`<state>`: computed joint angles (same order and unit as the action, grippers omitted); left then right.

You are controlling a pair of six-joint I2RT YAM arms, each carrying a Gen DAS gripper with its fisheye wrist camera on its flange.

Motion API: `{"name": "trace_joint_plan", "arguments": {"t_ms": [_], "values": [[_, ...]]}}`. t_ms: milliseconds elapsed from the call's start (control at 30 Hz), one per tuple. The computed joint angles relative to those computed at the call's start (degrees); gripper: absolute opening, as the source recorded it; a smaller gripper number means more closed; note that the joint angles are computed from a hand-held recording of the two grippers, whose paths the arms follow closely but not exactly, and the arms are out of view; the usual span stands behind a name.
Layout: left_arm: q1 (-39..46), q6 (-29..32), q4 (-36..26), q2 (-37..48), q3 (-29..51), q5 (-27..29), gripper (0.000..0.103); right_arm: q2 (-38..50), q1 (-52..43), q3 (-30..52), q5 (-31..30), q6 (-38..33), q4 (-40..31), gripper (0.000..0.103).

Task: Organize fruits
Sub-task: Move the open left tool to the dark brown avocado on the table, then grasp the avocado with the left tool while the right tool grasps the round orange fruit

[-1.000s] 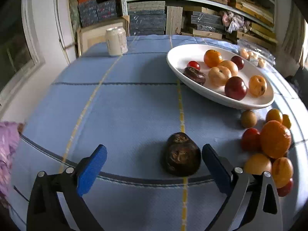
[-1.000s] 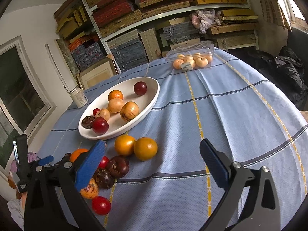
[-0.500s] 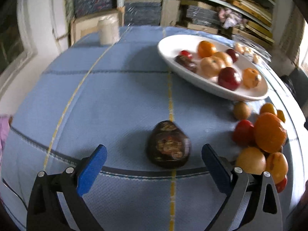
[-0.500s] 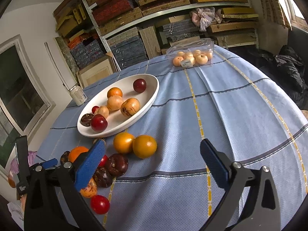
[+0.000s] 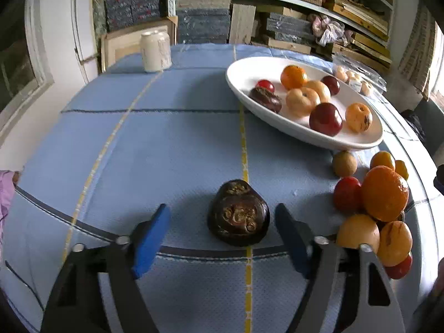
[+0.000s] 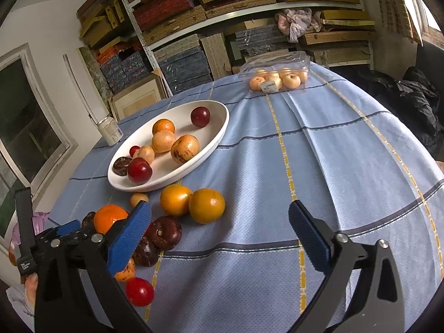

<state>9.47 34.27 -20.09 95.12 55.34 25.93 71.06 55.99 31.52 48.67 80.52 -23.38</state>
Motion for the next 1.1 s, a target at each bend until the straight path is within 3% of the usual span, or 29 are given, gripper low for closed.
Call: {"name": "trace_joint_plan", "arguments": {"t_ms": [133, 233, 300, 367, 600, 700, 933, 1100], "values": [[-0.19, 0.06, 0.29, -0.09, -0.2, -0.03, 0.066, 3.3, -0.19, 2.19, -0.99, -2.7, -0.87, 0.097], [-0.44, 0.17, 0.62, -0.25, -0.52, -0.45, 0.066, 11.54, -0.01, 8.85, -0.91, -5.07, -7.12, 0.095], [-0.58, 0.14, 0.78, -0.26, -0.58, -0.68, 0.066, 15.44, -0.39, 11.98, -1.7, -7.57, -9.18, 0.076], [-0.69, 0.2, 0.98, -0.39, -0.75, -0.98, 0.066, 15.56, -1.23, 11.75, -2.84, -9.06, -8.0, 0.07], [-0.87, 0.24, 1.23, -0.54, -0.98, -1.35, 0.066, 12.69, -5.32, 8.7, -3.2, -10.0, -4.0, 0.07], [-0.87, 0.24, 1.23, -0.54, -0.98, -1.35, 0.066, 13.75, -8.73, 8.67, -6.71, -14.3, -0.07, 0.07], [-0.95, 0.26, 1.59, -0.51, -1.16, -1.55, 0.066, 12.92, -12.63, 6.19, -11.89, -15.75, 4.77, 0.07], [-0.95, 0.31, 1.71, -0.51, -1.22, -1.62, 0.066, 13.5, -14.2, 5.75, -15.05, -17.31, 7.15, 0.061]]}}
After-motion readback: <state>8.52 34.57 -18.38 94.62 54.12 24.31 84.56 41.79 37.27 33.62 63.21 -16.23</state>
